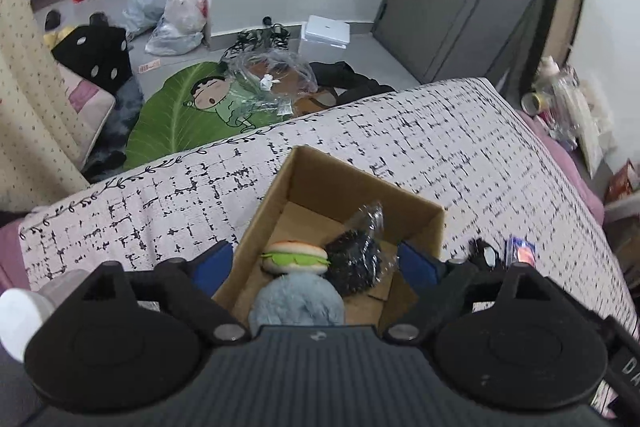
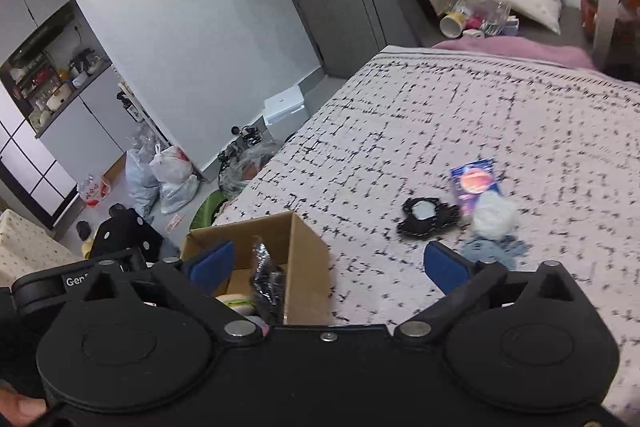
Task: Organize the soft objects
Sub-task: 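Move both grippers from the box toward the black eye mask and denim plush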
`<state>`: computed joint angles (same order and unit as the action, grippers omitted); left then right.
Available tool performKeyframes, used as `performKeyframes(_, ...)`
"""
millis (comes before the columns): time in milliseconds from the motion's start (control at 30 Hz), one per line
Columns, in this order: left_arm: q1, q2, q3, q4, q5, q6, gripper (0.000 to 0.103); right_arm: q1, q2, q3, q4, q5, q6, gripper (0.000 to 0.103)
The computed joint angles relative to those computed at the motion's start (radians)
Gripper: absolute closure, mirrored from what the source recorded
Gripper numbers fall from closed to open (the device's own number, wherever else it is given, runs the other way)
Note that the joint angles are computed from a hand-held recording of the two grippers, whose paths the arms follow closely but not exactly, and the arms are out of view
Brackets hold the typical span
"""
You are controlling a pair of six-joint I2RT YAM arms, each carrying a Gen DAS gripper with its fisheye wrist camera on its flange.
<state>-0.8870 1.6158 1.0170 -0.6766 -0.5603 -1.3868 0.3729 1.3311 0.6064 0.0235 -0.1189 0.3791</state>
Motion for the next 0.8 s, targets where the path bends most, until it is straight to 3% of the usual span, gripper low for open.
performKeyframes(400,-0.098,0.064,0.148,-0.129,-0.023,-0.017,0.012,-0.204,-0.151,-0.012,-0.16,-0.114,-0.101,0.0)
performKeyframes(800,-0.142,0.126,0.257,-0.199,-0.012,-0.036,0.012,-0.393,-0.183,-0.007,-0.224,-0.208,-0.235,0.0)
